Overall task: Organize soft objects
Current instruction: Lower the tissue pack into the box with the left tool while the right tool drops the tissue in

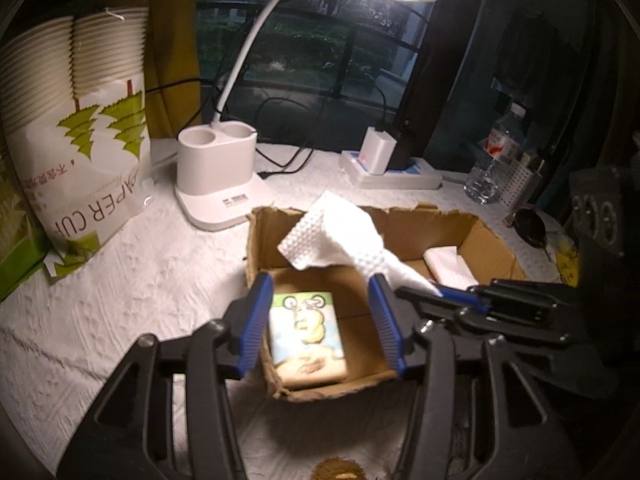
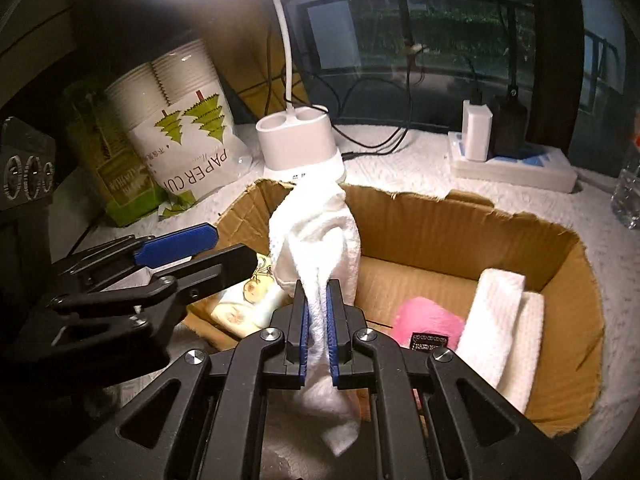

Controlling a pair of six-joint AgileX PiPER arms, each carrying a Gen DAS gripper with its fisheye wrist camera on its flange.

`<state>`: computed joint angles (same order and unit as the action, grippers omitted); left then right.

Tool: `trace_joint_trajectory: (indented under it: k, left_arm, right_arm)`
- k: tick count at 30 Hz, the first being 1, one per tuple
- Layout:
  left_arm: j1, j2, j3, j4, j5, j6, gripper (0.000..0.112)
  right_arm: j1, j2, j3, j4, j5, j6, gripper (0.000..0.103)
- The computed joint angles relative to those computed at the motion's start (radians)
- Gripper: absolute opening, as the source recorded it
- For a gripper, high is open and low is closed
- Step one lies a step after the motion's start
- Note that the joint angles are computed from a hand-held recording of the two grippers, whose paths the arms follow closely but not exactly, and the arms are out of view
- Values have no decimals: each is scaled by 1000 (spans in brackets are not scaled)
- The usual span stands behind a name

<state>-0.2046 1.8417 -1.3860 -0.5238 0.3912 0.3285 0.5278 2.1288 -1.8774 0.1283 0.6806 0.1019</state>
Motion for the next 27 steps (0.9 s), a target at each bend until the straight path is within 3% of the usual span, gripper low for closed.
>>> trace_joint_trajectory:
  k: [2,5,7,11,13,27]
  left_arm:
    - [-1,-12,12,5,-8,-3,52]
    - [2,-33,34,-1,-18,4,54]
    - [6,-49,51,0,-26,3,55]
    - [16,-90,98,-34,-44,33,59]
    - [22,-107,115,-68,-46,63,72]
    - [3,-250,245,-129,-79,125,73]
  right_arm:
    - [0,24,-36,-4,37,5,19]
    - [4,35,-55,-34,66,34,25]
    - [6,21,-43,-40,59,39,27]
    - [17,-28,10,-99,22,89,47]
    - [23,-58,41,-132,5,120,48]
    - [89,-261,256,-334,-63,321,49]
